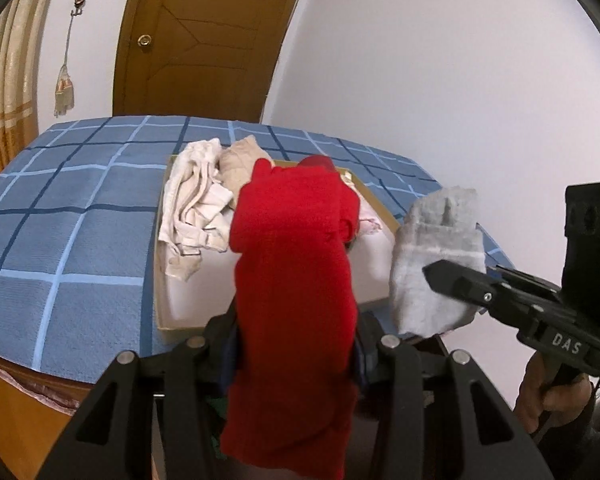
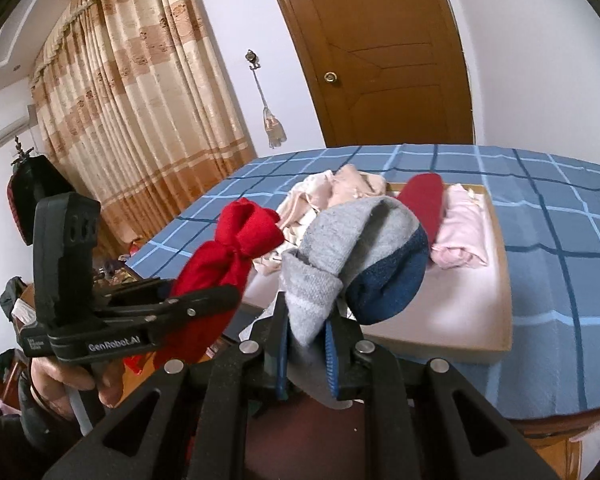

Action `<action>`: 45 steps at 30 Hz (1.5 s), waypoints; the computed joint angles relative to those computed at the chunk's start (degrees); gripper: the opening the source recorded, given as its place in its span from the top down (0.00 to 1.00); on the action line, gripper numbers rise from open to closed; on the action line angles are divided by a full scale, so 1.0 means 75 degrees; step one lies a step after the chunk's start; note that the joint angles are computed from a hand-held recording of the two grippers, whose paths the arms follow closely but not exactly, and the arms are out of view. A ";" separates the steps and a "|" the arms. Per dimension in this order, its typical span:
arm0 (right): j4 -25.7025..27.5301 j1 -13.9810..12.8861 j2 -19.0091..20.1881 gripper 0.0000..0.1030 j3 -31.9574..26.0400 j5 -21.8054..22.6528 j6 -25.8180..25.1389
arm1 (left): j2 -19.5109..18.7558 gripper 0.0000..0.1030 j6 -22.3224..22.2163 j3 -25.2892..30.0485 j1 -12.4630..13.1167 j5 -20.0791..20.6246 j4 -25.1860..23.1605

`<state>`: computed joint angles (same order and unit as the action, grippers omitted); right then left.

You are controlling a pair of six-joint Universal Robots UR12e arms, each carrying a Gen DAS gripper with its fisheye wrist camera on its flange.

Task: Take underwear out of drawer

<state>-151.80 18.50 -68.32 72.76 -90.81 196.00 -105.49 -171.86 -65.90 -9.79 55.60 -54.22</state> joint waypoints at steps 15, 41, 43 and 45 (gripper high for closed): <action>0.0174 0.0058 0.0394 0.84 -0.0590 -0.0304 -0.0193 | -0.0380 0.58 -0.0265 0.0519 -0.0217 0.0780 0.0326; 0.1431 -0.0015 0.1286 0.84 -0.1846 -0.0444 -0.0674 | -0.1093 0.58 -0.0885 0.1341 -0.0450 0.1503 -0.0126; 0.1467 -0.0038 0.1310 0.84 -0.1848 -0.0354 -0.0603 | -0.1129 0.58 -0.0902 0.1363 -0.0453 0.1511 -0.0174; 0.1498 -0.0081 0.1343 0.84 -0.1864 -0.0203 -0.0517 | -0.1166 0.58 -0.0931 0.1383 -0.0462 0.1548 -0.0198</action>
